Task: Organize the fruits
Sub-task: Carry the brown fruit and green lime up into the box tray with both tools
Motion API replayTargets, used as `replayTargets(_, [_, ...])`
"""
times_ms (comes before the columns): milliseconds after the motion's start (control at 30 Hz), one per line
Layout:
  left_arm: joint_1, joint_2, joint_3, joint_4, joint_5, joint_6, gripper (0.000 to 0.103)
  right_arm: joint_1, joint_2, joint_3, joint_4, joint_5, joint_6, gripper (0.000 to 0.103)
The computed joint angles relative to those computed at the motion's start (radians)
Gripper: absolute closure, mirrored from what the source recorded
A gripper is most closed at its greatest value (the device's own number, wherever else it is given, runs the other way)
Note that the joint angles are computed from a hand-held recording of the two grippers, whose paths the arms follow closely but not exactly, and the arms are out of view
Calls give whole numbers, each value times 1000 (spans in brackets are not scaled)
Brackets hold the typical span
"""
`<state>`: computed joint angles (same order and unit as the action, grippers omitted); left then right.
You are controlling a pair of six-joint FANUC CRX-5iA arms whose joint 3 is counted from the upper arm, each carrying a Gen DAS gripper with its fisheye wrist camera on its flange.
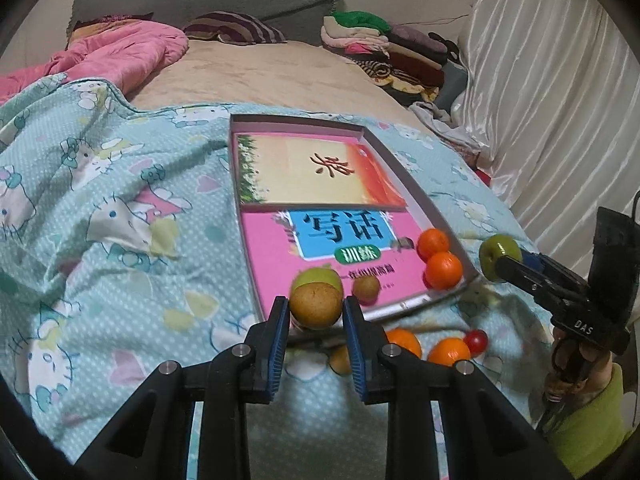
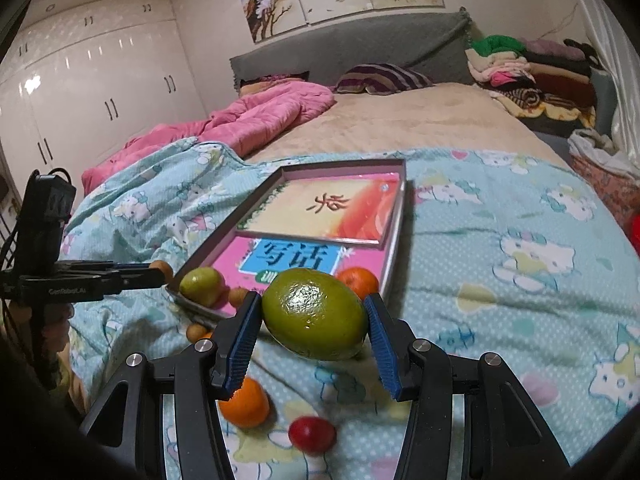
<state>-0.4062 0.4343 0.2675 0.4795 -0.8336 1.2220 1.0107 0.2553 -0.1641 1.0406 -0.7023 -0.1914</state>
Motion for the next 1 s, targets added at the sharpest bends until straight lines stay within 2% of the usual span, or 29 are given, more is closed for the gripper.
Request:
replayTargets(633, [-18,218,345,-88,-141,38,75,-58,145,235,-182,18,330,49])
replayTargets(1000, [-23,271,406,-111,-171,48,75,-60,188,290,-252,2,416,49])
